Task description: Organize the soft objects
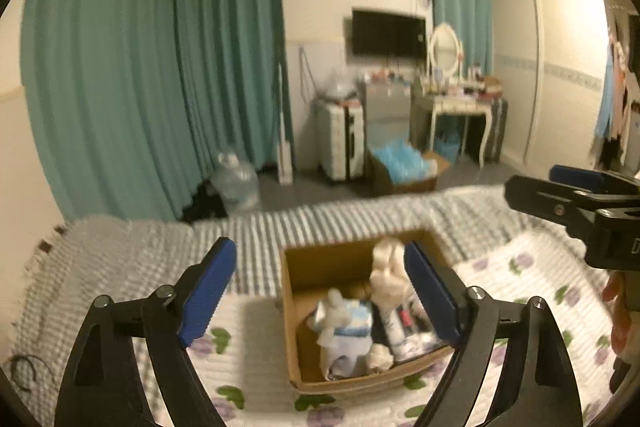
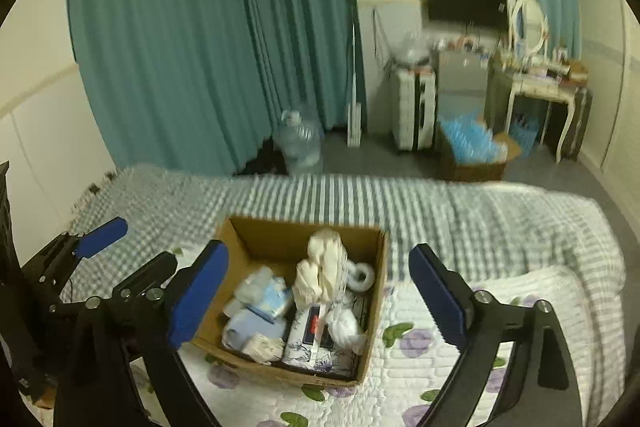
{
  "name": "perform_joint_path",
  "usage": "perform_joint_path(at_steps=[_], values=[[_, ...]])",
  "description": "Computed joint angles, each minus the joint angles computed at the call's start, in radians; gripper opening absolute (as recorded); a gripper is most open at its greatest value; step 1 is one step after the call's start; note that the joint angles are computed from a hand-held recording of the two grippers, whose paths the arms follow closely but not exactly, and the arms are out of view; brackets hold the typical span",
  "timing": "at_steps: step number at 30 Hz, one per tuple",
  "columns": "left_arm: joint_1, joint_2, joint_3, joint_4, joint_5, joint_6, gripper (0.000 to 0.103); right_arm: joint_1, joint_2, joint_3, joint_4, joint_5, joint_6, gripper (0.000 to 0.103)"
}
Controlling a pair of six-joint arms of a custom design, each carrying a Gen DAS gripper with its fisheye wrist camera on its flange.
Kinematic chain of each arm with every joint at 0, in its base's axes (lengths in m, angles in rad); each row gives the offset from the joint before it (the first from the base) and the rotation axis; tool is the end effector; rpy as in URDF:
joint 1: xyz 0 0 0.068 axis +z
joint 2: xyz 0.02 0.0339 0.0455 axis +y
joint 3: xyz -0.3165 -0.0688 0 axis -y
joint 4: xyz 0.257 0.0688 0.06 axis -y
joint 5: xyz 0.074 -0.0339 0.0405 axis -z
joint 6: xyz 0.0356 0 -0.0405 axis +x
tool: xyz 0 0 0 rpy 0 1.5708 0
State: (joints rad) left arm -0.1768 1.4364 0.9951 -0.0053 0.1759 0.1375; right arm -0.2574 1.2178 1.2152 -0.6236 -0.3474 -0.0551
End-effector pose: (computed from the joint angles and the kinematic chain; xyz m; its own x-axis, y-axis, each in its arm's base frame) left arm 0.3277 -0.0649 0.3245 -0.3761 0.2043 -0.9038 0.3837 0.9222 0.0488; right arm 0.2495 -0.0531 0.4068 -0.5644 0.0950 -0.8200 -0.0586 0.9862 0.1546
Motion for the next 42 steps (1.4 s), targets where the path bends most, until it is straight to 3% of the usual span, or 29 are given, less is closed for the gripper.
perform_joint_path(at_steps=[4,6,10,12,16,21,25,27,29,31,35,40,42], values=[[0.029,-0.149,0.0,-0.065,0.025,-0.008,0.088,-0.038,-0.108,0.103,-0.112,-0.012,-0.015,0.1],[0.05,-0.231,-0.003,-0.098,0.036,-0.01,0.098,-0.071,-0.161,0.163,-0.168,-0.031,-0.03,0.101],[0.108,-0.359,-0.042,-0.112,0.095,-0.002,0.099,-0.169,-0.237,0.255,-0.267,-0.096,-0.076,0.102],[0.129,-0.428,-0.082,-0.096,0.091,0.008,0.099,-0.262,-0.269,0.282,-0.313,-0.193,-0.106,0.102],[0.17,-0.502,-0.153,-0.054,0.124,0.014,0.099,-0.562,-0.322,0.307,-0.427,-0.487,-0.226,0.102],[0.189,-0.528,-0.263,0.026,0.128,0.035,0.099,-0.915,-0.349,0.287,-0.63,-0.788,-0.492,0.102],[0.189,-0.523,-0.344,0.087,0.133,0.044,0.099,-1.036,-0.362,0.214,-0.793,-0.872,-0.723,0.102],[0.194,-0.503,-0.397,0.153,0.144,0.042,0.099,-0.997,-0.406,0.127,-0.71,-0.844,-0.668,0.102],[0.194,-0.456,-0.453,0.239,0.146,0.026,0.099,-0.892,-0.473,-0.005,-0.526,-0.776,-0.506,0.102],[0.187,-0.409,-0.508,0.324,0.131,0.022,0.099,-0.729,-0.536,-0.149,-0.34,-0.649,-0.338,0.102],[0.165,-0.281,-0.585,0.486,0.096,0.023,0.099,-0.409,-0.6,-0.382,-0.105,-0.375,-0.149,0.102],[0.148,-0.232,-0.607,0.476,0.087,0.058,0.099,-0.119,-0.627,-0.519,0.037,-0.075,-0.071,0.102],[0.149,-0.229,-0.612,0.479,0.088,0.055,0.099,-0.085,-0.626,-0.534,0.049,-0.046,-0.059,0.102]])
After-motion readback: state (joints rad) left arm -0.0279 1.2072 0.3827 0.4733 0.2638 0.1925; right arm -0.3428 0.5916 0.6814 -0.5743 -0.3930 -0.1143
